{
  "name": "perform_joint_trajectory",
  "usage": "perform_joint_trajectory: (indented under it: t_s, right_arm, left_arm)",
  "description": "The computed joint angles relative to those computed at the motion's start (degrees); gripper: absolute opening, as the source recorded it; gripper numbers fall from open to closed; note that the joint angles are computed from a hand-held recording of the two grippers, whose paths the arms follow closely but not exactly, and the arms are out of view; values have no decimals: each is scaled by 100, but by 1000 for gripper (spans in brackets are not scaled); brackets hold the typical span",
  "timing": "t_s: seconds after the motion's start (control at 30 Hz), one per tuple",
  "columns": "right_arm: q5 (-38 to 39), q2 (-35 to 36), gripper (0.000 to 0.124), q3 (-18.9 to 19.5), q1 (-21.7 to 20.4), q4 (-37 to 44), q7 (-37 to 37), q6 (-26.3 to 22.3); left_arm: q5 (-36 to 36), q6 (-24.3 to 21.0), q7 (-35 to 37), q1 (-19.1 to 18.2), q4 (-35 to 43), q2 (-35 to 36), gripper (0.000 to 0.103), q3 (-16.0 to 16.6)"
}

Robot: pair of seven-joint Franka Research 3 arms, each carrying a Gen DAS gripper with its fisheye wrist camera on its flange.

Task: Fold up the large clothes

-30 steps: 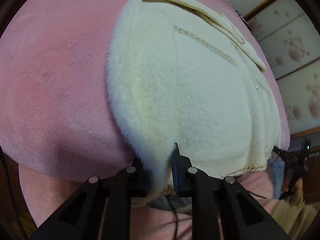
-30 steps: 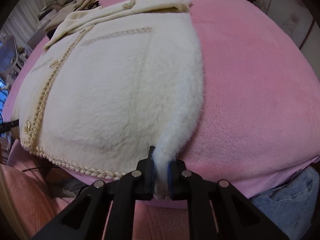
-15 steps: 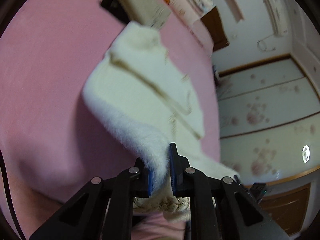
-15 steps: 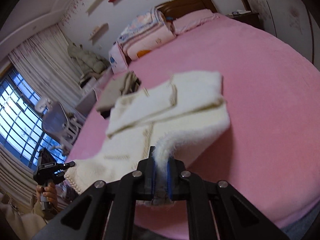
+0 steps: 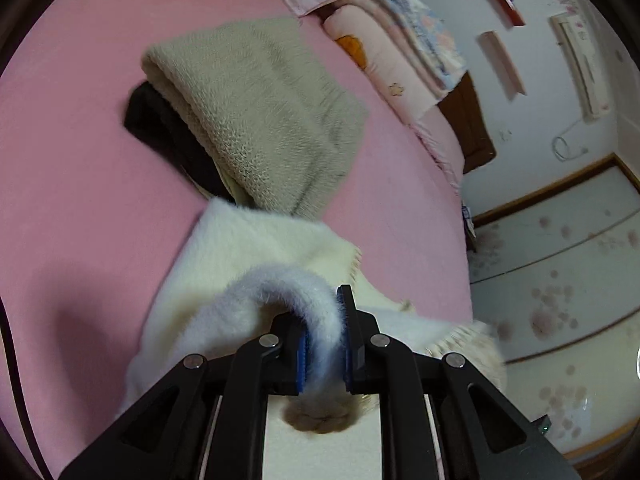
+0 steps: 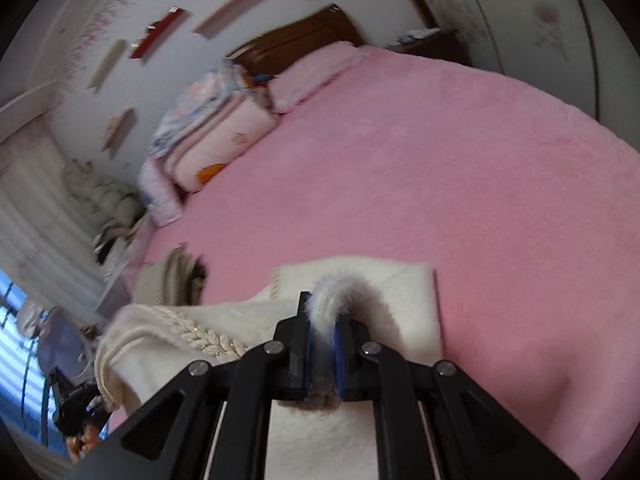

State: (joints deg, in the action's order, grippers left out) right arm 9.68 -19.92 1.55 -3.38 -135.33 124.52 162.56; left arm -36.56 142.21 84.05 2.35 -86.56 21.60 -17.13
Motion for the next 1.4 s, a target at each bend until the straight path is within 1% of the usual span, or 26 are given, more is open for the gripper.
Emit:
perform_joint_trajectory:
  t_s: [0.03,0.07,0.1,0.13,0.17,0.2,0.23,0.3,0.37,0.4,0.43,0.5,0.53,0.6,0.7,0.77,0.8,0.97,1.03,1.07,1.13,1.17,1.23,1.33,1.37,1.4]
  right_arm:
    - [498,371,11,-120,103,175,-317,-27]
    - [943,794,13,-438,395,447,-490,-373]
    - [985,1017,19,-556,490,606,-338,-706]
    - [1094,1159,22,-522,464,685,-377,-815]
    - [1223,1228,23,-517,500,690,-522,-748]
    - [1151,1216,23,-465,504,639,-575,-606]
    - [1130,1166,25,-443,516,585,-679,-508]
    - [1456,1055,27,-511,628,496,-1213,-332]
    - [1917,915,33,-625,728,438,-1702,-276]
    - [2043,851,39,-659,732,416,-1881,-235]
    - [1954,791,41,-629,666,387,-1893,-235]
    - [1667,670,43,-568,543,372,-1953,-329]
    - [1361,662,43,-492,425,403,-1877,-415]
    - [441,700,43,-270,117,530,-1540,-678]
    - [-691,839,43,-55,-117,726,-1088,-985]
    - [-1188,987,43,-24,-127,856,-870,-1104]
    - [-1414,1060,43,-22,-120,938,-774,-1202]
    - [-2323,1581,43,-122,67,1473,-306,-1802]
    - [-2877,1782,43,-168,151,1697,82,-2140]
    - [-2967,1849,43,-222,197,1752,189,-2194]
    - [-3031,1984,43,-327,271,1899,451,-2296]
    - [-3078,2040,43,-373,301,1959,608,-2314]
    - [-3278,2152,43,-435,375,2110,876,-2473]
    - [-3607,2256,43,-497,486,2260,1110,-2718]
    - [-3705,2294,43,-506,524,2316,1161,-2797]
    - [-3823,2296,43,-520,557,2334,1197,-2890]
  left_arm:
    - [305,-134,-264,-119,327,338,13,127]
    - [795,-486,-769,-201,794,759,18,173]
    - [1022,-735,-1008,-354,1061,980,23,333]
    - [1207,-834,-1199,-386,1235,1161,25,345]
    - [1211,-741,-1177,-325,1220,1202,29,255]
    - [1073,-663,-969,-186,1209,1229,40,77]
    - [943,-615,-767,-70,1167,1220,46,-70]
    - [769,-647,-263,89,1248,1272,60,-288]
    - [759,-785,95,138,1351,1274,67,-342]
    - [771,-818,268,143,1376,1254,69,-345]
    - [807,-841,430,141,1372,1204,69,-330]
    - [875,-837,778,122,1374,1146,71,-303]
    - [946,-849,884,97,1395,1110,72,-260]
    - [1077,-921,1018,54,1468,1063,77,-181]
    - [1302,-952,1088,-38,1483,1020,77,-52]
    - [1539,-851,1162,-150,1510,1050,77,26]
    - [1501,-775,1351,-73,1326,946,77,-19]
    - [1716,-514,2007,-150,1056,777,77,-64]
    - [1819,-337,2270,-190,820,611,77,-58]
    - [2024,-183,2295,-295,707,535,77,30]
    - [2403,97,2227,-459,513,422,77,187]
    - [2907,276,1905,-707,501,440,77,438]
    - [3607,266,1345,-1000,734,618,77,713]
    - [4614,-164,219,-1460,1472,1088,77,1172]
    - [4853,-360,-111,-1573,1795,1294,77,1281]
    - [4954,-510,-317,-1598,2067,1476,78,1292]
